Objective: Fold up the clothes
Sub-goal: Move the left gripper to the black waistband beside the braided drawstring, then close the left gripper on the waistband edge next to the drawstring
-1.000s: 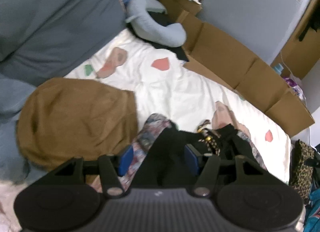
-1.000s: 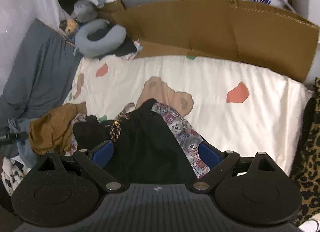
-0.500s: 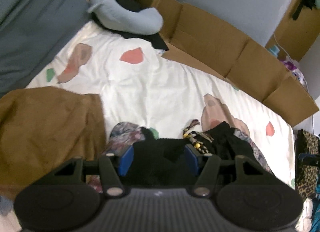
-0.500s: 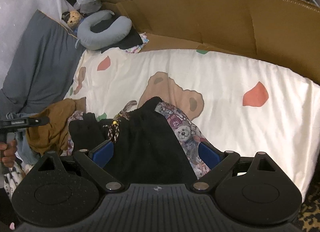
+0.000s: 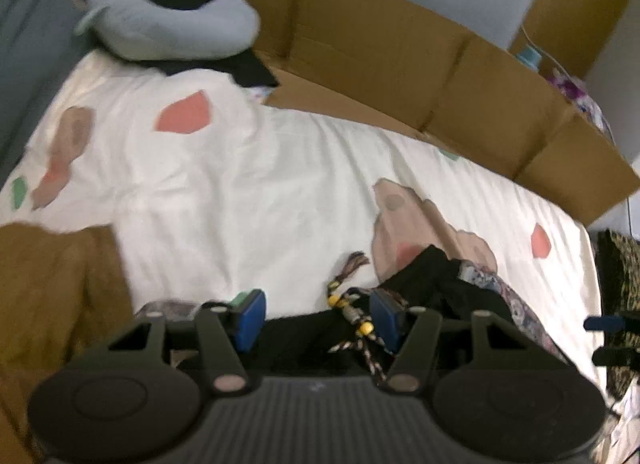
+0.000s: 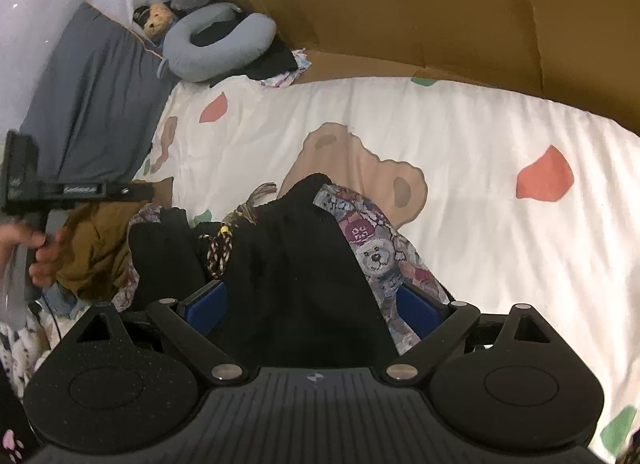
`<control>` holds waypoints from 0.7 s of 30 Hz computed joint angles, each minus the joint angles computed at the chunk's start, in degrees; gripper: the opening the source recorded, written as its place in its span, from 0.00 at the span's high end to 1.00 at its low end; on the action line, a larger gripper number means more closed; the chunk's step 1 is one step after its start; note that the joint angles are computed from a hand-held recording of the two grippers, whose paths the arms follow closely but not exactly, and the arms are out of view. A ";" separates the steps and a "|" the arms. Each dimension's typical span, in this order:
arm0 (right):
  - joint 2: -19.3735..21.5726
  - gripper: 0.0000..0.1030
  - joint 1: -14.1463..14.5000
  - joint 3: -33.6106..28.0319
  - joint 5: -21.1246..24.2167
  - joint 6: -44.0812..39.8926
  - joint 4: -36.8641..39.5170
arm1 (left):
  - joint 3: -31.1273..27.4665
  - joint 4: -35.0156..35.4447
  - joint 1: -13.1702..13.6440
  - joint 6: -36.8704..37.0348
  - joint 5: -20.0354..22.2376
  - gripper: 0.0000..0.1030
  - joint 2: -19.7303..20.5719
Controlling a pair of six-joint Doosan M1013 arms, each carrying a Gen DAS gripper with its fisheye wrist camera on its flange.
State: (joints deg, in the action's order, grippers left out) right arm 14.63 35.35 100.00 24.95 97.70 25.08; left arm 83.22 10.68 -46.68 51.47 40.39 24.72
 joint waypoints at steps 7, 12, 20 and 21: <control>1.25 0.08 -0.29 0.97 -2.58 -0.90 3.18 | -5.20 -5.03 0.39 13.72 4.46 0.41 4.90; 1.90 0.08 -0.10 0.84 -2.83 -2.49 5.31 | -8.15 -4.63 0.56 17.99 9.01 0.41 7.78; 1.78 0.08 -0.09 0.94 -3.37 0.35 3.18 | -11.42 -3.50 0.39 24.60 12.24 0.42 11.04; 1.70 0.08 -0.11 1.05 -3.35 1.08 2.61 | -11.70 -3.07 0.23 25.39 12.42 0.43 11.33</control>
State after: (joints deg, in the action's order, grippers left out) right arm 16.33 35.25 101.05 21.60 98.78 27.69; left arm 71.52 7.61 -46.45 76.86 52.81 36.05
